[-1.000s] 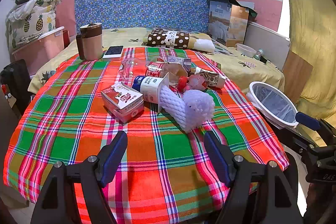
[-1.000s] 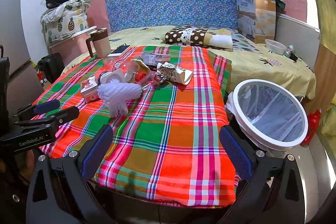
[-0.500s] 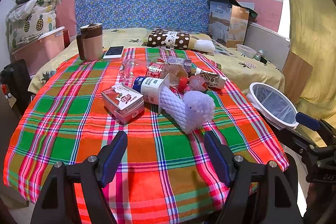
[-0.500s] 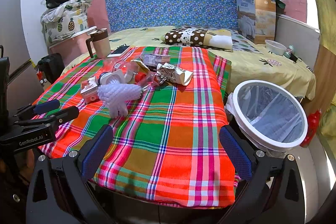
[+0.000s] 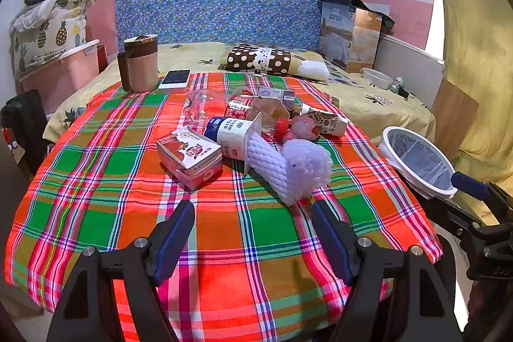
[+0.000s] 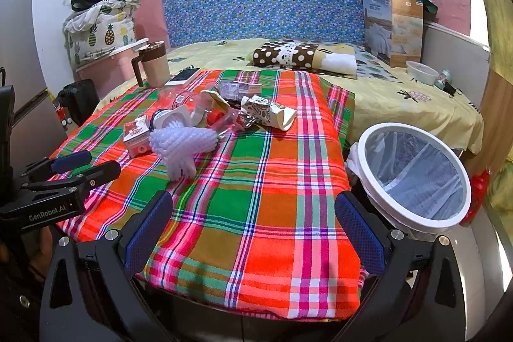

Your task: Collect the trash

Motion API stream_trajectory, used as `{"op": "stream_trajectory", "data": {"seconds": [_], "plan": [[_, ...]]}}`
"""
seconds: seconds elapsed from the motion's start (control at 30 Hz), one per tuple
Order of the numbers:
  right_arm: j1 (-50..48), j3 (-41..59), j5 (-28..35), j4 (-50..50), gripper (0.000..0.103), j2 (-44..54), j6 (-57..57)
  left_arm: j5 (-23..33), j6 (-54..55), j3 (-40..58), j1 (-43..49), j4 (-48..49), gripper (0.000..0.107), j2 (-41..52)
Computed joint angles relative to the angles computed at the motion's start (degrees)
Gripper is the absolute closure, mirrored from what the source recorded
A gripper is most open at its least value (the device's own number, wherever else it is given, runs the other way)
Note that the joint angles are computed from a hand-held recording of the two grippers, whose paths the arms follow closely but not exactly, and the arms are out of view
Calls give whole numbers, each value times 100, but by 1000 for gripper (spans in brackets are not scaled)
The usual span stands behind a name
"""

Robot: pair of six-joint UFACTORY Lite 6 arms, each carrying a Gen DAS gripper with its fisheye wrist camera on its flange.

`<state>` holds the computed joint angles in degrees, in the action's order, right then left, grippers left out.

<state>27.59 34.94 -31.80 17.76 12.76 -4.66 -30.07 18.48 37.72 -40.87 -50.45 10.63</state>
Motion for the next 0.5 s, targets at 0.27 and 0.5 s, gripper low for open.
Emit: {"op": "stream_trajectory", "data": {"seconds": [0.27,0.5], "plan": [[-26,113,49,-56,1,101,11,92,-100,66,257,228,32,88],[-137,498,211,-162,1,417,-79,218,-302,309,713,636,32,443]]}}
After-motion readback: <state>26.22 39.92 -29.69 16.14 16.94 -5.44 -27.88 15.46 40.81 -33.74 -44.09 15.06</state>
